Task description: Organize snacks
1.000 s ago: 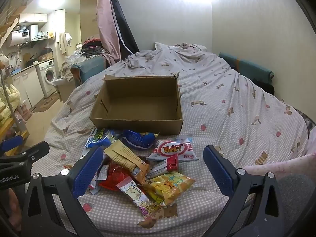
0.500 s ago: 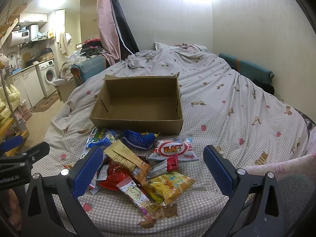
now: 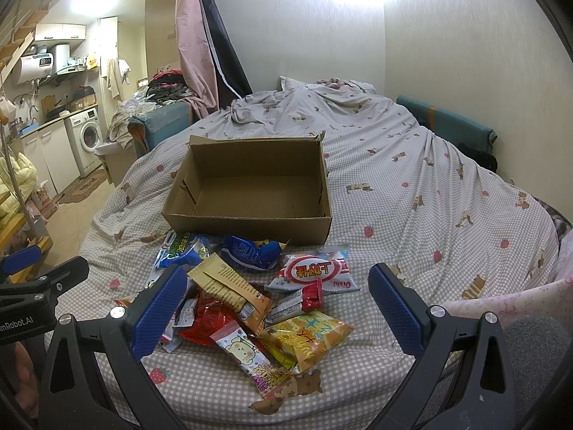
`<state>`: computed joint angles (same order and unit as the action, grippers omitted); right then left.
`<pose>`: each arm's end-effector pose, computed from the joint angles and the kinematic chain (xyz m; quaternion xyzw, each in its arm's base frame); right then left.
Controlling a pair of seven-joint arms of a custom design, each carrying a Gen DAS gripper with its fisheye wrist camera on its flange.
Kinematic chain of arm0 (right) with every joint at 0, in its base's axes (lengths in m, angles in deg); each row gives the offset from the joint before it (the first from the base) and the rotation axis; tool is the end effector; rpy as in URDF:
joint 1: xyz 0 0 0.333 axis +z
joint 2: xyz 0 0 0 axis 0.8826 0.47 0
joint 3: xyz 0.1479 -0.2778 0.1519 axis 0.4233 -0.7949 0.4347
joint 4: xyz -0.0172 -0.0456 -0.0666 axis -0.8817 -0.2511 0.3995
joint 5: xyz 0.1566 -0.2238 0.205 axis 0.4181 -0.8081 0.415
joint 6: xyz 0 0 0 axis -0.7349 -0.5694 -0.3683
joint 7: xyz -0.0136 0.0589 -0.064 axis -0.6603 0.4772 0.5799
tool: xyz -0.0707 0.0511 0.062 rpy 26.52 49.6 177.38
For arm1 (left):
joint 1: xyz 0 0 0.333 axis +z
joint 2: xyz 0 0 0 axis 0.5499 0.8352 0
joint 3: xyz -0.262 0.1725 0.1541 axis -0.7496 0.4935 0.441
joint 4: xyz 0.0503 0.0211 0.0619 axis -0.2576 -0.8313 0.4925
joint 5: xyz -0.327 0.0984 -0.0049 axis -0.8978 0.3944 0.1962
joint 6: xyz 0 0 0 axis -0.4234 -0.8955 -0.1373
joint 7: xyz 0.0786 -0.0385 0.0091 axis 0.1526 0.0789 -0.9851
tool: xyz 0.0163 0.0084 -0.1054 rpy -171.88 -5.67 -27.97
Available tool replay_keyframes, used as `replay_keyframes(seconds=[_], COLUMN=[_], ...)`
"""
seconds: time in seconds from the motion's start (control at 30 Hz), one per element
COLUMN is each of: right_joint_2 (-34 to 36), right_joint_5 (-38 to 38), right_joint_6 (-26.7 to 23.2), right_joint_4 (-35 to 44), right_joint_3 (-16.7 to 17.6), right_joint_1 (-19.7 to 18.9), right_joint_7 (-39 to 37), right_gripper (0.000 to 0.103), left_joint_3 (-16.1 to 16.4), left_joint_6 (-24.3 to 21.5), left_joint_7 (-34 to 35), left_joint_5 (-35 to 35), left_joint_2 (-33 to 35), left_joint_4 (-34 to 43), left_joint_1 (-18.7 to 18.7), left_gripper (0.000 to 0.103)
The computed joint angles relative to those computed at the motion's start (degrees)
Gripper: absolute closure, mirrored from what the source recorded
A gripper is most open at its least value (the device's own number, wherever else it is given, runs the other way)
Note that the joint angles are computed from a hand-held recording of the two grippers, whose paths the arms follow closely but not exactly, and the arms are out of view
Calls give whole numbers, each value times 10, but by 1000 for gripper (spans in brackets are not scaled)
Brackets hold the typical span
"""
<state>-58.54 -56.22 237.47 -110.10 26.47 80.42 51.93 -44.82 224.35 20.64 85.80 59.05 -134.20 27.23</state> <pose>0.5541 0.1946 0.6054 -0.7019 0.5408 -0.2646 0.3806 0.4924 -0.1821 0.6051 -0.7127 0.5501 -0.2948 0.3202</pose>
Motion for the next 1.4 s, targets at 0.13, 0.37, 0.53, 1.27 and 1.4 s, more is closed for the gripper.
replay_keyframes(seconds=[0.13,0.37,0.53,1.27,1.4], right_joint_2=[0,0,1,0,0], right_joint_5=[0,0,-2,5,4], right_joint_6=[0,0,1,-10,-12], right_joint_4=[0,1,0,4,5], right_joint_3=[0,0,-1,2,1], right_joint_1=[0,0,1,-3,-2], right_joint_7=[0,0,1,-4,-2], right_gripper=[0,0,0,0,0], left_joint_3=[-1,-1,-1,1,0], left_joint_6=[-3,-2,-3,3,5], left_joint_7=[-1,0,-2,10,6], left_joint_5=[0,-1,1,-6,-4], left_joint_2=[-1,-1,-2,-5,-4], left_joint_4=[1,1,1,-6,-6], left_joint_1=[-1,-1,-1,3,3], left_gripper=[0,0,0,0,0])
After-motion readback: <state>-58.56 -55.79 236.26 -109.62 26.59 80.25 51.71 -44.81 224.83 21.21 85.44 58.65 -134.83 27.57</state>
